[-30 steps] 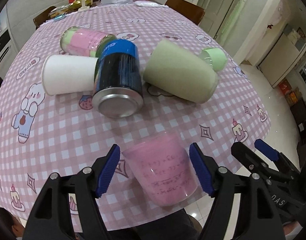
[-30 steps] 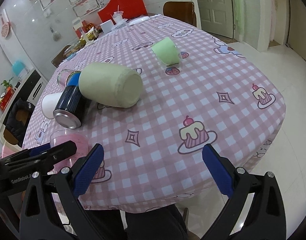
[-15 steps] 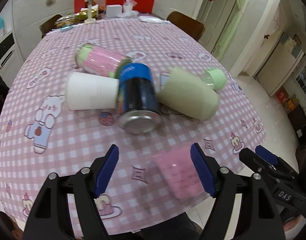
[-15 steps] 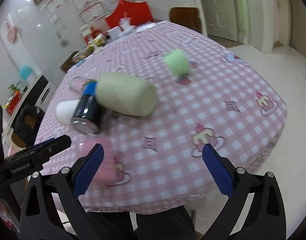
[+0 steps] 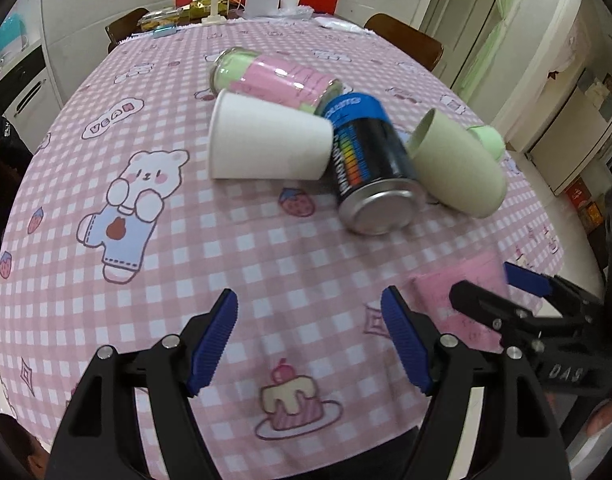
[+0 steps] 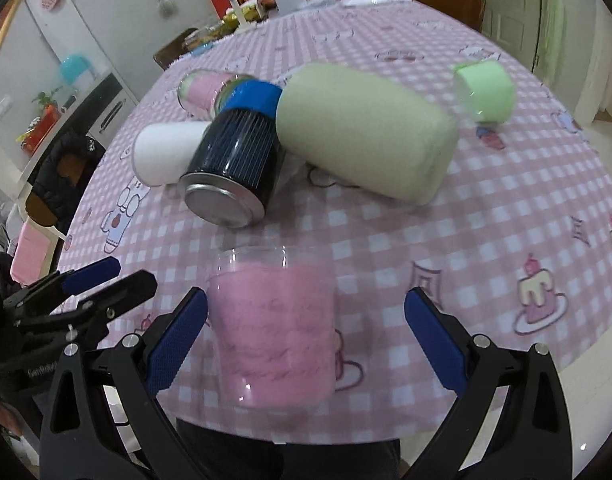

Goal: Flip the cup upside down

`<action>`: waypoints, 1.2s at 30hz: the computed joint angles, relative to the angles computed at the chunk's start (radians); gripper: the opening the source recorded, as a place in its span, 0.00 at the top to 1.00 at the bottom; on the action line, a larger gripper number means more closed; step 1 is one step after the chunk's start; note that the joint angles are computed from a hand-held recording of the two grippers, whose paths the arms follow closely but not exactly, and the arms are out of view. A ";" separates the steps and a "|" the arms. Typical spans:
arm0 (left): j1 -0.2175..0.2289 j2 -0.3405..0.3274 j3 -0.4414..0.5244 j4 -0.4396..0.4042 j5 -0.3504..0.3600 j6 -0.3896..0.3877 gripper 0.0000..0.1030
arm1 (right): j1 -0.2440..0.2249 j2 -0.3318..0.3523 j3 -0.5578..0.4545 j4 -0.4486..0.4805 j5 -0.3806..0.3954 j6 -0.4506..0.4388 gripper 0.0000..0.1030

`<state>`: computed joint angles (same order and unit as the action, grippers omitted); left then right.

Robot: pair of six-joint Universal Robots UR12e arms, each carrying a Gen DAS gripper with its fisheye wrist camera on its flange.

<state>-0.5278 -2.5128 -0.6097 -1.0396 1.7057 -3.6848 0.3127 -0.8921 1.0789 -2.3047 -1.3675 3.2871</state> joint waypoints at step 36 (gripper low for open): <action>-0.026 -0.065 0.104 0.015 0.102 0.087 0.29 | 0.026 -0.029 0.088 -0.231 -0.223 -0.025 0.16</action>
